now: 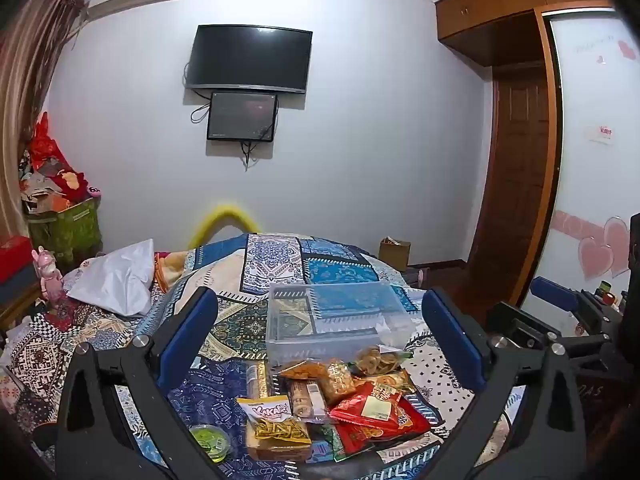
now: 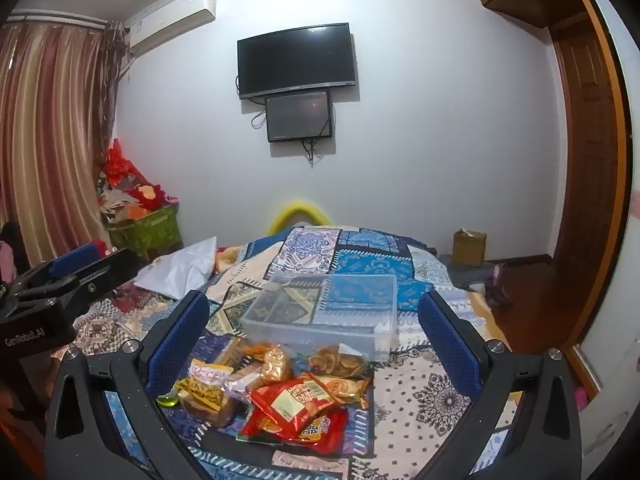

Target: Organize snacks

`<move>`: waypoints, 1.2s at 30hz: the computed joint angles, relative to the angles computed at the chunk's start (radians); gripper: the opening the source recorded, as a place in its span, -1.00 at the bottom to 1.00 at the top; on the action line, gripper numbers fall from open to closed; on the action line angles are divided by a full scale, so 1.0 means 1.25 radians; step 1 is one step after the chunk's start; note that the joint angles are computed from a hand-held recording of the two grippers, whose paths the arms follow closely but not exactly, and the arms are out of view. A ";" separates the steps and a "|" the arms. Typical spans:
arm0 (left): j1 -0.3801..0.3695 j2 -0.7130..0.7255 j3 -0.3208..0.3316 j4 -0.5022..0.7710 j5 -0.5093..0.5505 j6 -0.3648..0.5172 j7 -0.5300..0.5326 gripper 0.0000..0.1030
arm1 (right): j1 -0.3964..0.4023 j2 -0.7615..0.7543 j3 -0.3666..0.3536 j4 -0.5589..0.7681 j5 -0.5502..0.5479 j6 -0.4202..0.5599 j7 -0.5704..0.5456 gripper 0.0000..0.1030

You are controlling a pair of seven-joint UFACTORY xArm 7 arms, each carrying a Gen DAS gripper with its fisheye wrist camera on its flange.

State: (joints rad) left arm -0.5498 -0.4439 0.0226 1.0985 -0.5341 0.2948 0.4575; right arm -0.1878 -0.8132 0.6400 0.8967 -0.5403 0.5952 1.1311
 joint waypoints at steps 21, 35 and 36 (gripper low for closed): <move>-0.003 0.004 -0.004 -0.013 0.032 -0.038 -0.002 1.00 | -0.001 -0.006 -0.008 -0.004 -0.001 -0.020 0.005 1.00; -0.006 0.012 -0.004 -0.016 0.042 -0.042 -0.018 1.00 | -0.014 -0.014 0.006 -0.012 0.002 -0.031 0.004 1.00; -0.005 0.013 -0.004 -0.016 0.044 -0.043 -0.019 1.00 | -0.016 -0.014 0.007 -0.012 0.001 -0.031 0.004 1.00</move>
State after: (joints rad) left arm -0.5564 -0.4280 0.0170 1.0780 -0.4796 0.2416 0.4342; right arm -0.2074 -0.8310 0.6488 0.8813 -0.5386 0.5567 1.1360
